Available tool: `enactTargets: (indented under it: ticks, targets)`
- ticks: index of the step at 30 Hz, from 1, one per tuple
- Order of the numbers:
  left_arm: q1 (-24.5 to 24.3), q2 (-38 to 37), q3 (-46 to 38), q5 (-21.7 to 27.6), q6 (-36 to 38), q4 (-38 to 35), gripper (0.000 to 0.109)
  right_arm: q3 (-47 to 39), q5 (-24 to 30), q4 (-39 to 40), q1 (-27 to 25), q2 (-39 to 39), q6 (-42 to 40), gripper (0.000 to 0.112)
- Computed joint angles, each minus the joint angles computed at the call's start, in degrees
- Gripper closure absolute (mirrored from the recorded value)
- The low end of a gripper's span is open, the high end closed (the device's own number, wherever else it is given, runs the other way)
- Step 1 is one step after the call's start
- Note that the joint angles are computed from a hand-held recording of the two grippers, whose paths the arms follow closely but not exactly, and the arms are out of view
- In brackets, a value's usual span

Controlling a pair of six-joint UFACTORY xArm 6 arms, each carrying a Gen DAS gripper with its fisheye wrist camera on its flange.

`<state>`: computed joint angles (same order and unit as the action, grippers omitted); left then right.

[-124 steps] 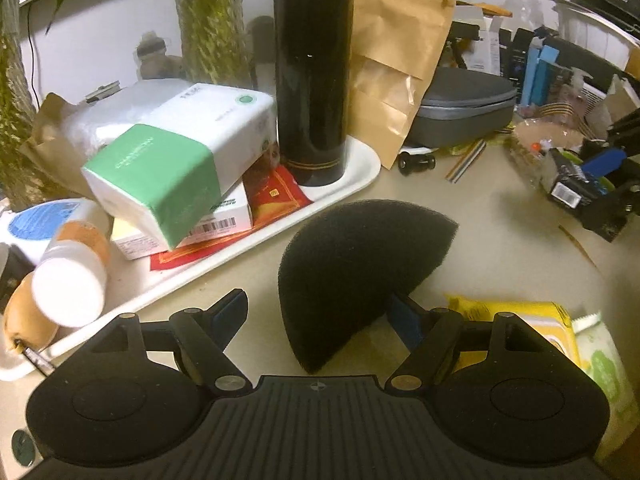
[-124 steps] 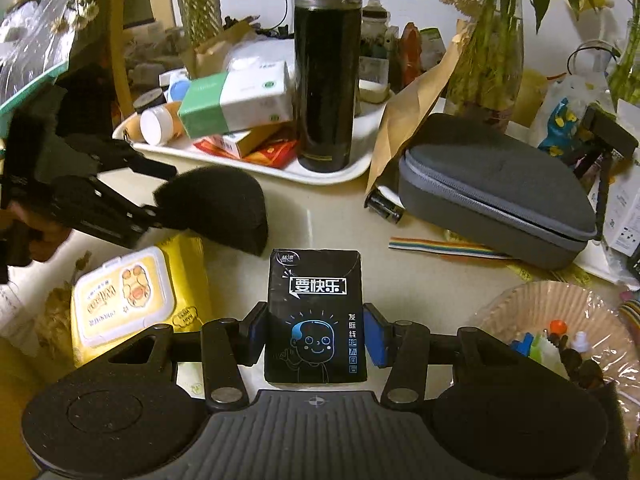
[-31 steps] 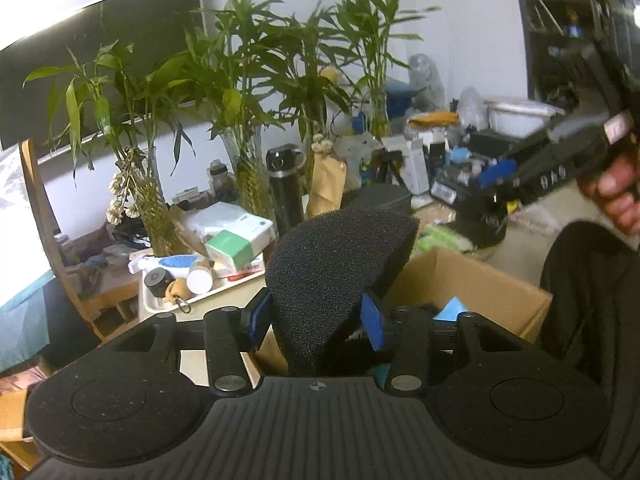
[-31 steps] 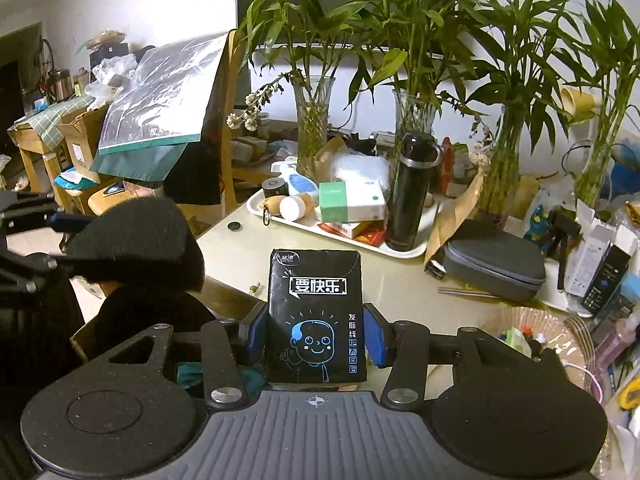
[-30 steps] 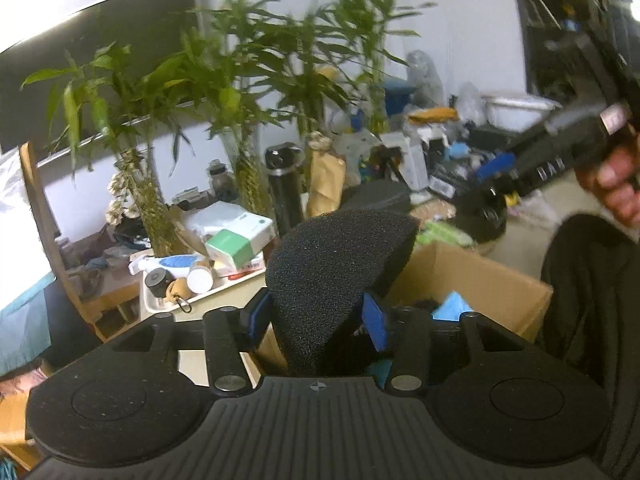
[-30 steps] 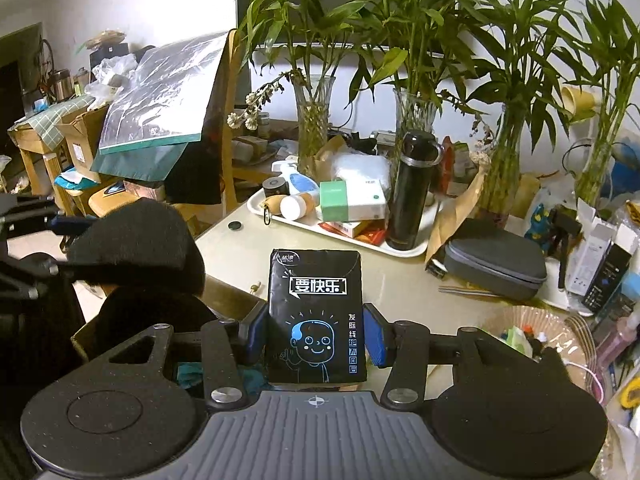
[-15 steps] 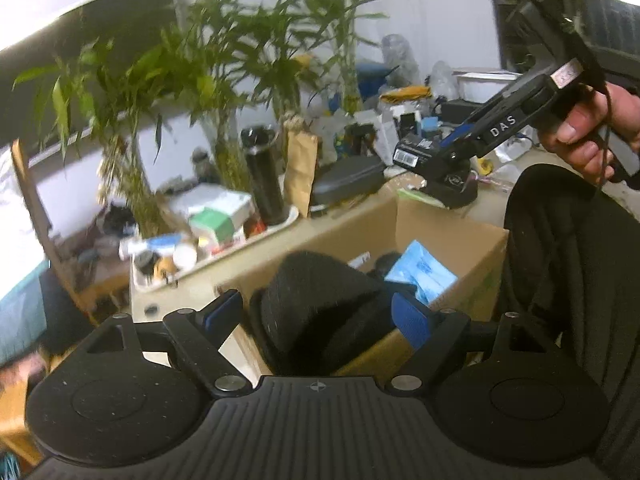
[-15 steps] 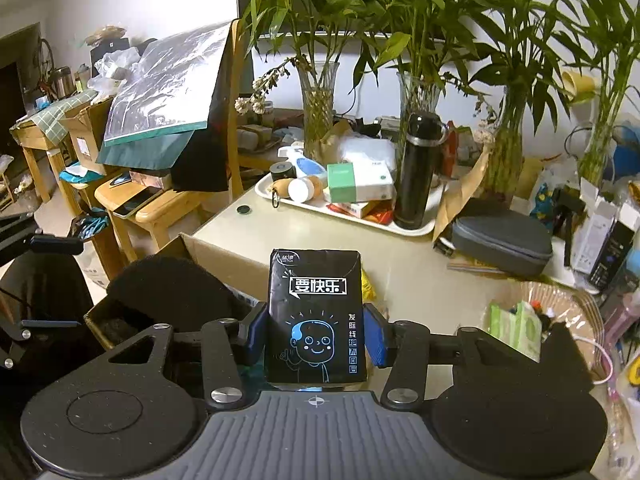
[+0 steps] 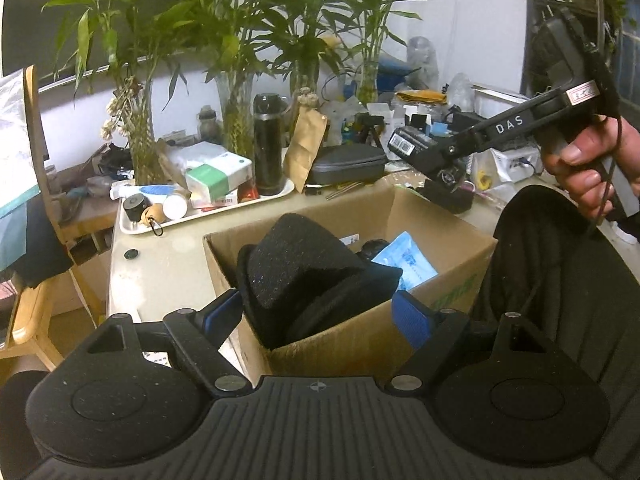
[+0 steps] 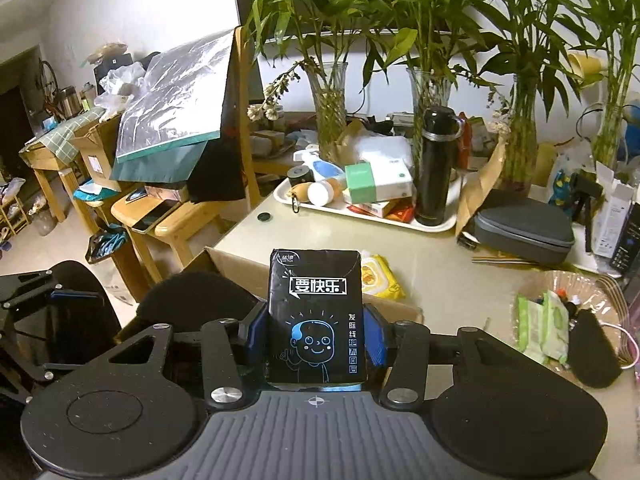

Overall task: Organize soft objects
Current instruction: 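Open both tools to drop the foam and black packet into the box, then withdraw both tools from the box back toward the table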

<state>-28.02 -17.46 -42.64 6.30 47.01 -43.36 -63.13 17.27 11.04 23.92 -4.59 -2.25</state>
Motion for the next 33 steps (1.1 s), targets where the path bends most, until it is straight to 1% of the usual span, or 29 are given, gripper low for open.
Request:
enactTargets:
  ticks: [1, 3, 8, 9, 11, 15, 19, 21, 24, 28, 33]
  targets:
    - [-0.08, 0.01, 0.03, -0.06, 0.24, -0.24, 0.027, -0.29, 0.52, 0.67, 0.12, 0.36, -0.60, 0.041]
    - [-0.22, 0.00, 0.14, -0.29, 0.33, -0.23, 0.027, -1.93, 3.92, 0.52, 0.24, 1.79, -0.43, 0.014]
    - [-0.32, 0.01, 0.30, -0.78, -0.06, 0.20, 0.027, -0.88, 3.32, -7.68, 0.61, 2.46, 4.91, 0.011]
    - [-0.24, 0.06, 0.27, -0.84, -0.39, 0.31, 0.027, -0.63, 3.09, -8.25, 0.60, 2.44, 5.62, 0.009]
    - [0.05, 0.33, 0.18, -1.15, -2.10, 1.68, 0.027, -0.04, 2.63, -7.32, 0.49, 2.25, 5.62, 0.009]
    - [0.62, 0.89, 0.53, -3.05, -7.97, 8.50, 0.027, 0.97, 2.12, -6.39, 0.02, 1.64, 6.37, 0.009]
    - [1.00, 1.58, -0.52, -2.85, -8.21, 8.12, 0.027, 1.60, 1.80, -11.02, -0.48, 1.27, 11.38, 0.009]
    - [1.06, 1.87, -0.84, -3.14, -8.74, 8.46, 0.027, 2.20, 1.29, -10.84, -0.65, 1.00, 11.80, 0.009]
    - [0.87, 2.42, -1.68, -3.37, -7.23, 6.54, 0.027, 2.83, 0.88, -10.02, -0.70, 0.66, 11.41, 0.009]
    - [0.68, 3.50, -2.68, -3.87, -7.14, 6.25, 0.027, 2.85, -0.06, -9.93, -0.62, 0.73, 11.03, 0.009]
    - [0.81, 5.17, -5.27, -2.92, -5.96, 4.10, 0.027, 0.93, -0.21, -4.30, -0.64, 1.97, 6.83, 0.009]
